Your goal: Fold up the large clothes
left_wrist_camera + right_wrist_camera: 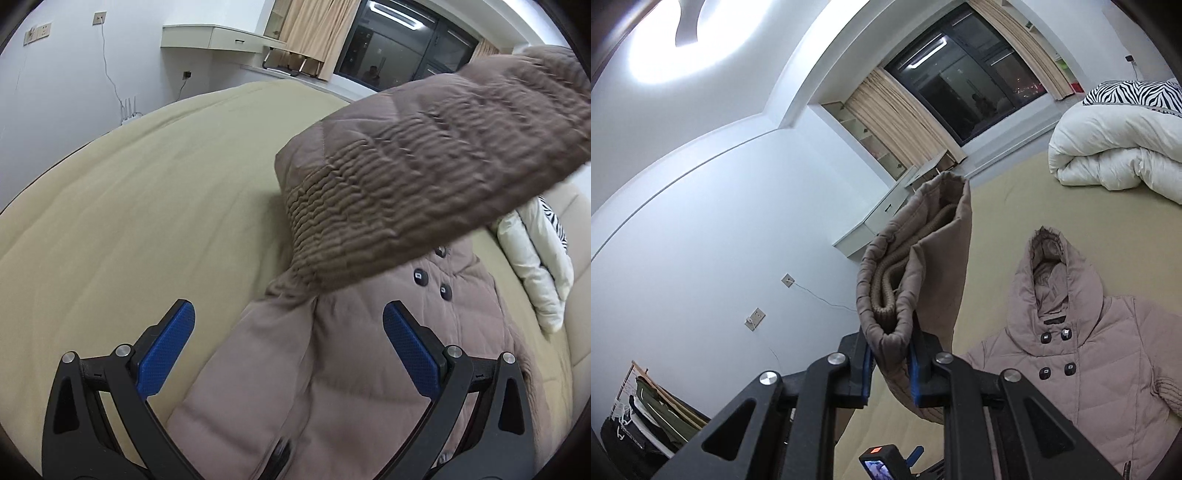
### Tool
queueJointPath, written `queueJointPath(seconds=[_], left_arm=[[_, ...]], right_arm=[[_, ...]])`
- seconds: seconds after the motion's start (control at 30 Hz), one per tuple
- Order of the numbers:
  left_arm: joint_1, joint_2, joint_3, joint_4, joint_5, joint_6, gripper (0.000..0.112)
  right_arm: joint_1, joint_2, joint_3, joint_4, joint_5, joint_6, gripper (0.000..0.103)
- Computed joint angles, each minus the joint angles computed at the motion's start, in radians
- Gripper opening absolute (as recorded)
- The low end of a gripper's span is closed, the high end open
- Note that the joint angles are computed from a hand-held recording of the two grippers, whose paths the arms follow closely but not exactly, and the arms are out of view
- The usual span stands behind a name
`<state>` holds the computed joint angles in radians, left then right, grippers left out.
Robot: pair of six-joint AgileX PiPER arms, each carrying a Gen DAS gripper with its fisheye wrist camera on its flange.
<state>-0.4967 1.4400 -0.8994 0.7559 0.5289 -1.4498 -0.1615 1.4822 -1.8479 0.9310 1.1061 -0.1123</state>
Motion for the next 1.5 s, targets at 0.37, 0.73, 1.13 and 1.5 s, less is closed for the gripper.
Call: queueJointPath(seconds=[0.37,0.73,1.13,1.5], left_arm=[[0.166,0.221,-0.099,0.028,-0.089,0.094,0.066],[0.265,0.338,-0.216,-0.171,-0.119,0.318,0.065],[0.125,0.081,0.016,-0.201,-0.072,0.289,0.064],[0.118,0.497,-0.668,-0.19,0.219,0.643,0.042]], right_arm=[[-0.176,0.012,0.18,0.134,0.001,-0.109,0.017],[-0.268,0.064,0.496,0.074,-0.17,-0.259,0.017],[-0.407,0.296,0.673,0.087,-0.251,-0.406,0.059],[-0.281,0.07,0.656,-0.36,-0.393,-0.169,0.064]])
